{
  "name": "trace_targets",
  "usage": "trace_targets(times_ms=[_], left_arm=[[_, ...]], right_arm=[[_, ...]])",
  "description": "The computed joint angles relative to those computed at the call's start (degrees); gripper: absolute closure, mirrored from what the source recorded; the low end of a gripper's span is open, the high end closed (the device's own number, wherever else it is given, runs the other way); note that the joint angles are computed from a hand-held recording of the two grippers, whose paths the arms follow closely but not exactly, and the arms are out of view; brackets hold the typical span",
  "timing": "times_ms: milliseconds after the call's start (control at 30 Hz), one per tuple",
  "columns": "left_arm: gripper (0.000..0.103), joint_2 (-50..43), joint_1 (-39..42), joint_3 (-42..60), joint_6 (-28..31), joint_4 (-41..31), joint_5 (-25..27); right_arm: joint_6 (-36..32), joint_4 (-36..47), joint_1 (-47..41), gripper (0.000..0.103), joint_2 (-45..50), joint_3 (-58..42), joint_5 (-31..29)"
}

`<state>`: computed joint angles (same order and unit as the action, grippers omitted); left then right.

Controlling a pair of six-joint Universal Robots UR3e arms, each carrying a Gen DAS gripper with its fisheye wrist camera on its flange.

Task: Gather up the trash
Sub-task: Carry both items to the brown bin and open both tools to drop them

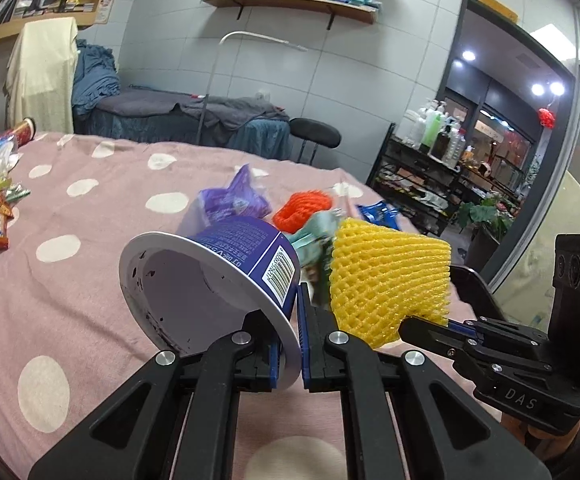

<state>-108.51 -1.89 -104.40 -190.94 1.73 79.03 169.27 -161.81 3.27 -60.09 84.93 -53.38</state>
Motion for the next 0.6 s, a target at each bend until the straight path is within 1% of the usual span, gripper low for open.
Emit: trace_targets(times_ms=[133,200,367,433,533,600], left_arm=[[0.095,-2.11,-2.85,5.21,0.92,-1.41,-1.6],[0.095,-4.18,-4.8,8.39,1.48,-2.19,-1.87],[0.095,-12.4,-9.09,21.71,3.66,-8.37,-4.83],[0.095,-16.19,-10.56,28.18,4.4,-11.88,-6.41],[0.095,-21.65,-12.49,38.05,5.22,-17.08,-8.85],[0.095,-24.98,-14.04,44.1,6.34,-19.77,-8.9]], right_arm=[[0.83,-4.98,-3.83,0.093,-5.1,6.71,0.56],[1.71,-7.68,-5.9,0.093,-7.24,9.79,-0.14],[3.62,-12.64,-12.15,0.093,-11.9,16.45,-2.98],[4.41,-13.13,-15.29,0.093,-12.9,17.91,-3.85],[5.52,-13.66,-18.6,0.093,-13.32,18.92,-6.75],[5.97,-14.14,-21.08,0.093,-12.97,19.5,-8.47]])
